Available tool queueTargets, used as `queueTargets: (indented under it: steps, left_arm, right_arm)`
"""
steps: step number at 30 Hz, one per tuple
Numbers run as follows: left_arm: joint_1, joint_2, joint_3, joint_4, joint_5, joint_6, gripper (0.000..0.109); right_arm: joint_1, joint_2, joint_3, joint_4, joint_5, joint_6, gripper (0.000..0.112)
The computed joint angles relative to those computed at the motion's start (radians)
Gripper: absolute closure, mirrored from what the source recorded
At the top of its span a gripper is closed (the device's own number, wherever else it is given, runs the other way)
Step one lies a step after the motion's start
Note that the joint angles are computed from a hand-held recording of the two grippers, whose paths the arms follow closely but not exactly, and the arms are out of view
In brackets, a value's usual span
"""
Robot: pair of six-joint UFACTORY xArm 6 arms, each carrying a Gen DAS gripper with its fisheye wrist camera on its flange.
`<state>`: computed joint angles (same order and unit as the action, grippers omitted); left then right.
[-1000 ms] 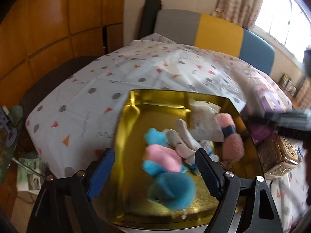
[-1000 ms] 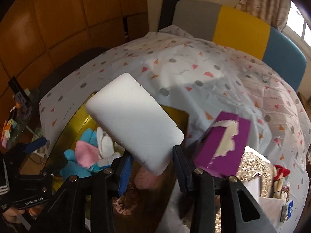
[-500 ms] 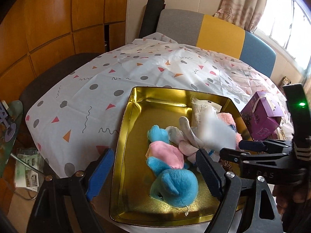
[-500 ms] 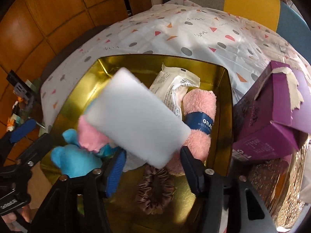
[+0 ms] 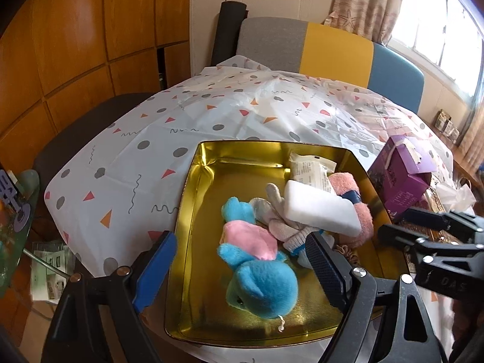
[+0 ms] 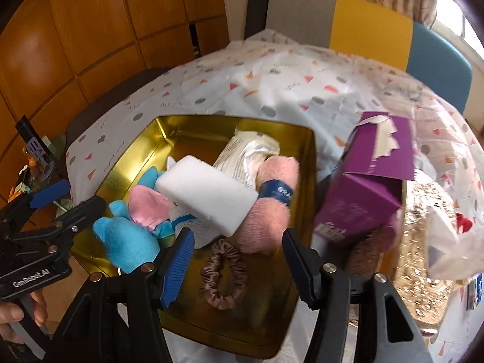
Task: Organize soft objects
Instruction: 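Carry the white pillow into the gold tray and open the right gripper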
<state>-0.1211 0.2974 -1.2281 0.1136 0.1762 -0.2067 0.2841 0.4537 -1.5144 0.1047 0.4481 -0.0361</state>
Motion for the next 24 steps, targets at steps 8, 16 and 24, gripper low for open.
queueTargets:
  steps: [8,16,24]
  left_arm:
    - [-0.024,-0.013,0.013,0.02,-0.004,0.015,0.02]
    - [-0.05,-0.021,0.018,0.016,-0.006,0.048,0.02]
    - [-0.078,-0.022,0.012,0.009,-0.001,0.08,0.02]
  right_arm:
    - [-0.034,-0.097,0.116,-0.157,-0.12,0.129,0.051]
    - [-0.104,-0.173,0.198,-0.238,-0.176,0.231,0.051]
    - [-0.196,-0.247,0.272,-0.342,-0.219,0.357,0.051]
